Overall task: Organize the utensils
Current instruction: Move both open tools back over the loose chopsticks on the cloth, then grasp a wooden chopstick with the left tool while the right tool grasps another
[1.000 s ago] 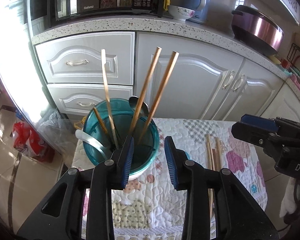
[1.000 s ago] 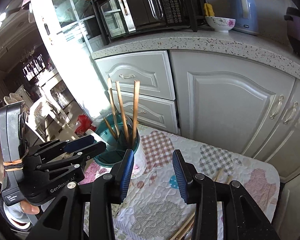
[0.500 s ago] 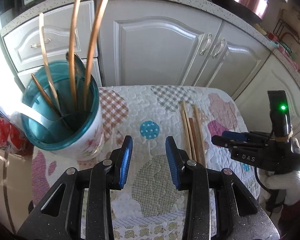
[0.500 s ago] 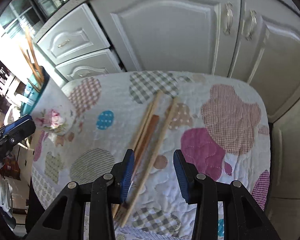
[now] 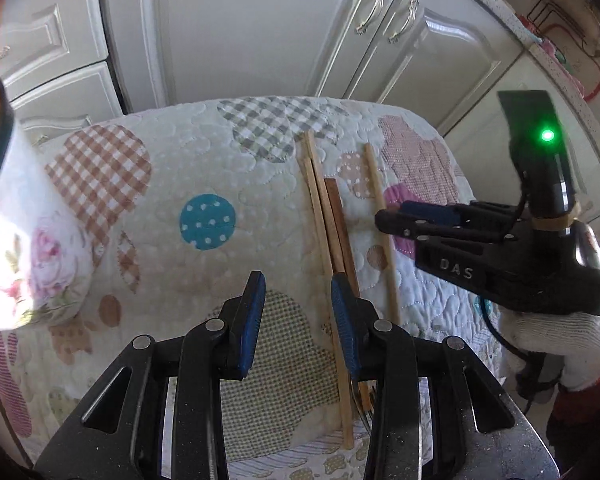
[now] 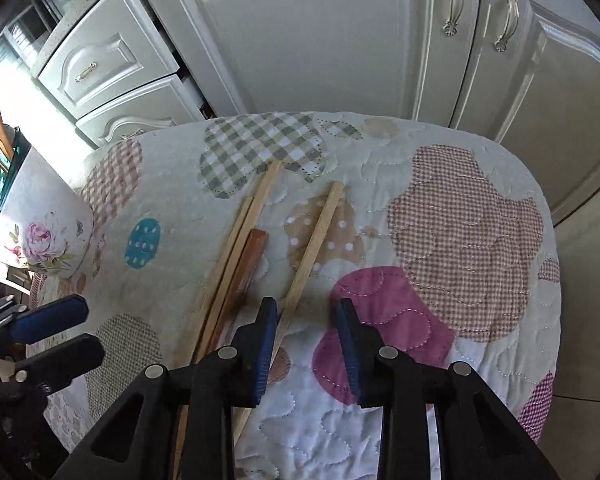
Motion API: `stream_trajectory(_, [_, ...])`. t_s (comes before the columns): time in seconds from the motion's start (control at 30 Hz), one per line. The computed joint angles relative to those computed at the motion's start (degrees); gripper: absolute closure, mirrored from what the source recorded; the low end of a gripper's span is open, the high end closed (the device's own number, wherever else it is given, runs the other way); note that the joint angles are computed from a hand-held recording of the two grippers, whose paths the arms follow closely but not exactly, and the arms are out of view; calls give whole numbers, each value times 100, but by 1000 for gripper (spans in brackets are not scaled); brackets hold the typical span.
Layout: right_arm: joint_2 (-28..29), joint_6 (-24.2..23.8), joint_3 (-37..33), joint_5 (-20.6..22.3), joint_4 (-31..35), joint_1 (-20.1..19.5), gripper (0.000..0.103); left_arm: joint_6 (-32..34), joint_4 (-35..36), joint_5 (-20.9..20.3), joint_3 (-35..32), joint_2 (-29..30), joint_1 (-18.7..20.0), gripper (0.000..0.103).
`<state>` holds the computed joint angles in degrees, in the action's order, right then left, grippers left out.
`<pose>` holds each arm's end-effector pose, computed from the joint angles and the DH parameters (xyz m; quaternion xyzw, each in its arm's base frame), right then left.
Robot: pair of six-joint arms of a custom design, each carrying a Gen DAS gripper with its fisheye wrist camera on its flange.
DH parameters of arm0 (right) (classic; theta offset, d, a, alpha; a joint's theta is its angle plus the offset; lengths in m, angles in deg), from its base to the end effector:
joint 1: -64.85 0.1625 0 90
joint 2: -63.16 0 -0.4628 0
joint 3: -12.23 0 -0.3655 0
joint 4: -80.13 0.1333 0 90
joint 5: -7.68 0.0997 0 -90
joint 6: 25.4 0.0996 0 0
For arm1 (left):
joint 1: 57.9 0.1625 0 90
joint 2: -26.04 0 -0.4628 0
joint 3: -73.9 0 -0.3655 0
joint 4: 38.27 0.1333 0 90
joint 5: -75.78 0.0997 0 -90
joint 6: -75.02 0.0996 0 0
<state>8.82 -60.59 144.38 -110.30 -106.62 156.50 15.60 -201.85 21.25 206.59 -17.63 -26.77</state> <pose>0.1001 -0.4671 0.1304 0.2647 -0.9206 0.0841 0.2744 -0.2569 -0.3784 0.0119 0.0364 0.9440 -0.1935 0.2647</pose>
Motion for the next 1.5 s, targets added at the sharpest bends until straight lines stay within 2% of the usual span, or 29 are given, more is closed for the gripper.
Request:
stream_trajectory(0.07, [-31, -70, -22, -191, -85, -40, 74, 160, -134, -77, -102, 157, 155, 70])
stream_trajectory(0.17, [-266, 36, -77, 68, 297, -222, 74, 358, -189, -128, -260, 302, 355, 71])
stream_trajectory(0.23, [-330, 5, -74, 77, 348, -244, 74, 521, -224, -216, -369, 398, 451, 72])
stream_trajectory(0.33, [-377, 8, -87, 104, 449, -255, 74, 622, -62, -68, -523, 487, 471, 72])
stream_trajectory(0.43, [-421, -18, -115, 154, 537, -275, 74, 588, 97, -12, -631, 497, 520, 77])
stream_trajectory(0.57, [-363, 47, -212, 203, 564, -257, 74, 526, 84, 38, -523, 416, 509, 77])
stream_trajectory(0.73, [-198, 135, -332, 281, 513, -275, 74, 523, 371, 129, -777, 564, 524, 77])
stream_trajectory(0.77, [-195, 134, -339, 279, 544, -265, 77, 519, 369, 127, -779, 563, 532, 80])
stream_trajectory(0.8, [-223, 122, -353, 310, 674, -260, 92, 492, 383, 119, -762, 536, 540, 91])
stream_trajectory(0.9, [-328, 8, -329, 377, 1048, -272, 95, 440, 420, 66, -615, 394, 532, 96])
stream_trajectory(1.07, [-426, -101, -284, 370, 1124, -295, 95, 286, 443, 11, -505, 242, 588, 96])
stream_trajectory(1.1, [-380, -87, -309, 326, 1044, -274, 93, 242, 436, 12, -502, 208, 621, 95])
stream_trajectory(1.17, [-295, 20, -391, 213, 967, -235, 84, 190, 470, 85, -582, 206, 706, 90])
stream_trajectory(1.3, [-169, 175, -602, 227, 1132, -209, 82, 281, 599, 215, -800, 269, 846, 85])
stream_trajectory(1.4, [-76, 75, -630, 260, 1001, -198, 94, 445, 657, 301, -963, 355, 895, 86])
stream_trajectory(1.47, [-65, 99, -664, 324, 1050, -193, 95, 569, 598, 294, -977, 375, 898, 97])
stream_trajectory(1.5, [-80, 149, -685, 403, 1133, -200, 96, 622, 457, 212, -944, 362, 894, 98])
